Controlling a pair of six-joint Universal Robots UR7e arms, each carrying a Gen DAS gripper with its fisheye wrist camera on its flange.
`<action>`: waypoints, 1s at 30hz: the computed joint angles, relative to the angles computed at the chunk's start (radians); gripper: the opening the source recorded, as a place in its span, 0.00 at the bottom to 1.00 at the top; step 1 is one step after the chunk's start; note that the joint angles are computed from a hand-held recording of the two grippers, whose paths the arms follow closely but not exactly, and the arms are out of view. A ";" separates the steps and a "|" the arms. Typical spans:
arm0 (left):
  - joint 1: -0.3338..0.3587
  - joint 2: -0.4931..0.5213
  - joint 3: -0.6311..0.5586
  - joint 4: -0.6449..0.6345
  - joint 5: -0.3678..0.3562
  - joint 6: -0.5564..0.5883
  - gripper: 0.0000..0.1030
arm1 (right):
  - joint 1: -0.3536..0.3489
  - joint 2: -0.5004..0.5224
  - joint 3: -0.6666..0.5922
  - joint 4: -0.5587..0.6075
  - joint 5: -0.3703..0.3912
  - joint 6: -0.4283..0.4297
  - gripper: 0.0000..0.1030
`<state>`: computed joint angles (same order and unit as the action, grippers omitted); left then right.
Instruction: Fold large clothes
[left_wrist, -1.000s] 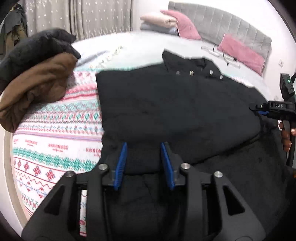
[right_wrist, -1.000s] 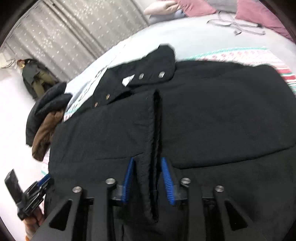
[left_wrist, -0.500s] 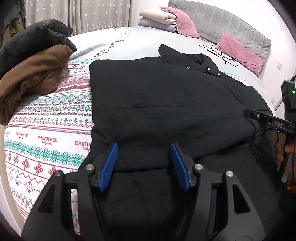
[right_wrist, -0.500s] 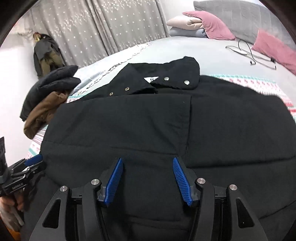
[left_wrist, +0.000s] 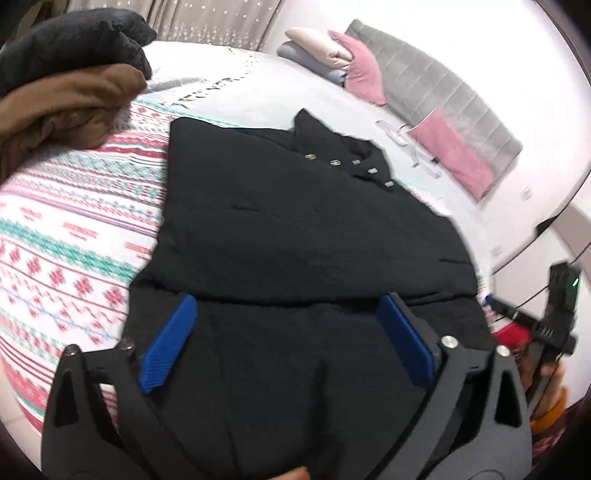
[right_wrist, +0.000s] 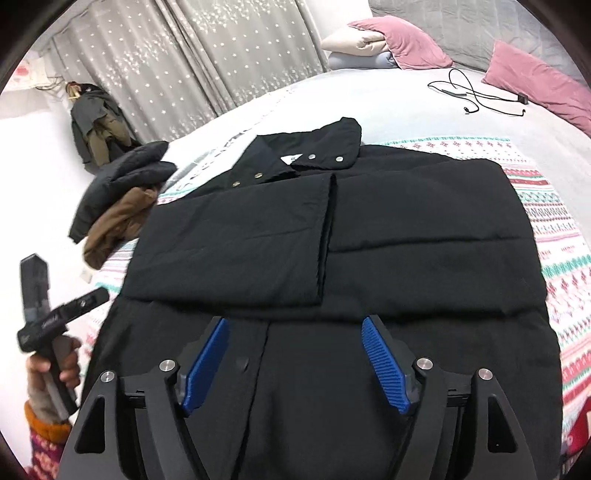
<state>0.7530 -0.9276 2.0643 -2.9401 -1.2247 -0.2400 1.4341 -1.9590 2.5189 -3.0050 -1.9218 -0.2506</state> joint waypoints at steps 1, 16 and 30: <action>0.006 -0.003 0.003 -0.005 -0.034 -0.015 0.99 | 0.001 -0.034 0.011 0.024 0.013 0.005 0.76; -0.079 -0.184 0.120 0.311 -0.027 -0.150 0.99 | -0.083 -0.503 0.032 0.596 0.096 -0.025 0.90; -0.190 -0.444 0.239 0.704 0.084 -0.232 0.99 | -0.395 -0.728 -0.022 0.974 0.040 -0.280 0.90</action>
<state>0.5629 -1.3717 2.3028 -2.2358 -1.1412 -0.4721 1.0392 -2.6866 2.4971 -2.0311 -1.8817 -0.5310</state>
